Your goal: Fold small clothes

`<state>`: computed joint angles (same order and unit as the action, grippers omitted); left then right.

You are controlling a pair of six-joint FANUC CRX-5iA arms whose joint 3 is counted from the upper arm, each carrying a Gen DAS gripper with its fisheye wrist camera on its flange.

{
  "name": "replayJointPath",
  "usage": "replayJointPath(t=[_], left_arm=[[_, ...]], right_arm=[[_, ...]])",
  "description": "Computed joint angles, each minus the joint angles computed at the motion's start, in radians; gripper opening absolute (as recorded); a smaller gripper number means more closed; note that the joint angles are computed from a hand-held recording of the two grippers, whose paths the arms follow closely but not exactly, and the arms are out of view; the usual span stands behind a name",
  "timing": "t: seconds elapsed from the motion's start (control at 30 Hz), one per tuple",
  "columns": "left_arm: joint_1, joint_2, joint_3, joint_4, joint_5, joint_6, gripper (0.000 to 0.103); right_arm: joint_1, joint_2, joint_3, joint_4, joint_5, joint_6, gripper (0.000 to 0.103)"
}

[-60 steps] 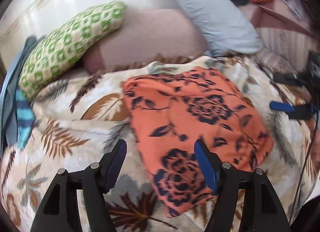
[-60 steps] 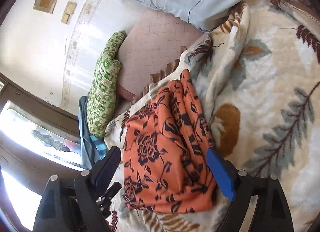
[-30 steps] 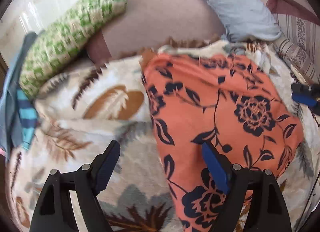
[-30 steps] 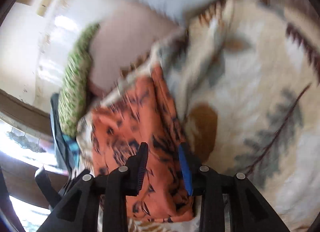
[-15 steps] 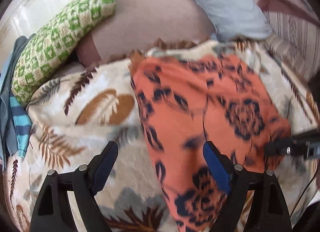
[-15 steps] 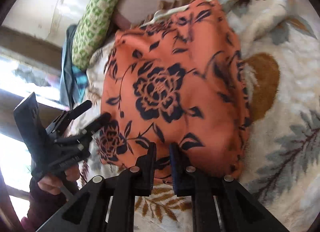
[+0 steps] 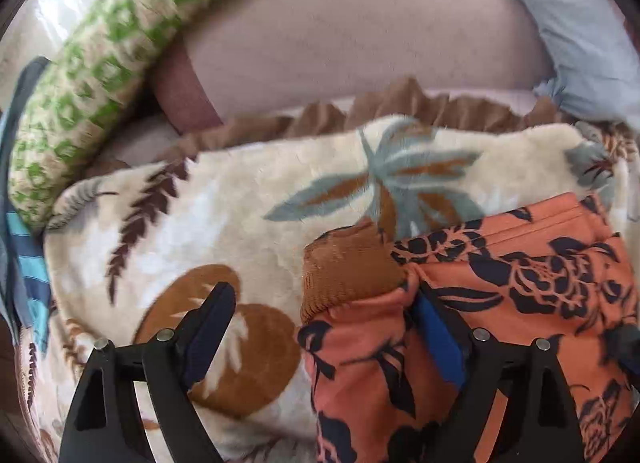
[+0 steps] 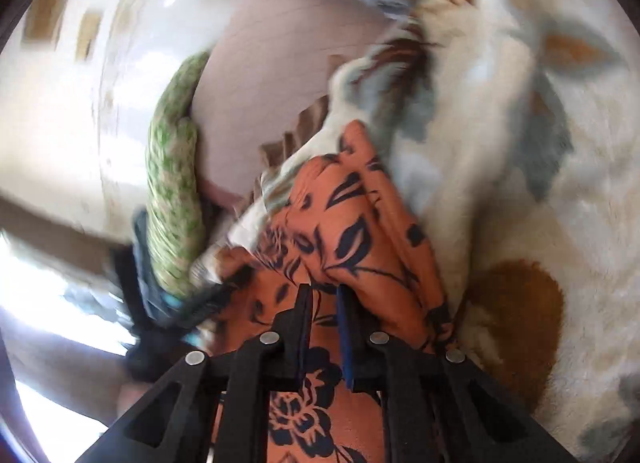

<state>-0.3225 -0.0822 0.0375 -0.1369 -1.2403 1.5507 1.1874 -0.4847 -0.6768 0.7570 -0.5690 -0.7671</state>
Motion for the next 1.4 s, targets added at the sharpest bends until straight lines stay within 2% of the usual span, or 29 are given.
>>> replayJointPath(t=[0.07,0.17,0.23,0.27,0.33,0.4,0.47,0.53,0.6,0.7,0.83,0.9,1.07,1.13,1.4], left_arm=[[-0.003,0.002,0.011,-0.017,0.001,0.013,0.099],[0.043,-0.060,-0.031,0.046,0.021,0.009,0.099],[0.102,-0.144,-0.098,0.145,0.042,-0.031,0.099],[0.117,-0.180,-0.123,0.175,0.040,-0.060,0.099],[0.109,-0.264,-0.166,0.164,0.028,-0.108,0.099],[0.075,-0.342,-0.221,0.130,0.032,-0.146,0.099],[-0.019,-0.362,-0.248,0.009,0.010,-0.156,0.099],[-0.052,-0.405,-0.287,-0.037,0.069,-0.105,0.099],[-0.064,-0.390,-0.251,-0.041,0.024,-0.076,0.099],[-0.090,-0.375,-0.226,-0.064,0.001,-0.087,0.099],[-0.098,-0.379,-0.238,-0.072,0.013,-0.065,0.099],[-0.085,-0.376,-0.244,-0.057,0.018,-0.054,0.099],[-0.104,-0.365,-0.243,-0.077,0.032,-0.020,0.100],[-0.107,-0.362,-0.243,-0.082,0.036,-0.010,0.101],[-0.106,-0.372,-0.257,-0.087,0.053,0.006,0.102]], right_arm=[[0.009,-0.032,-0.032,0.062,-0.016,-0.107,0.014],[0.067,-0.022,0.019,0.074,-0.143,-0.023,0.017],[0.072,-0.039,0.033,0.074,-0.148,0.033,0.019],[0.040,-0.049,0.039,0.038,-0.125,0.103,0.019],[0.055,-0.002,0.107,-0.036,-0.132,0.233,0.019],[0.090,0.057,0.209,-0.172,-0.235,0.398,0.019],[0.098,0.121,0.287,-0.327,-0.315,0.552,0.018],[0.103,0.118,0.272,-0.305,-0.304,0.533,0.017],[0.117,0.104,0.278,-0.304,-0.323,0.506,0.017],[0.190,0.045,0.226,-0.202,-0.383,0.388,0.017],[0.209,0.053,0.244,-0.193,-0.450,0.423,0.017],[0.175,0.052,0.242,-0.266,-0.418,0.438,0.018],[0.122,0.033,0.208,-0.303,-0.311,0.415,0.017],[0.122,0.027,0.195,-0.299,-0.302,0.397,0.014],[0.122,0.031,0.193,-0.292,-0.302,0.401,0.014]])
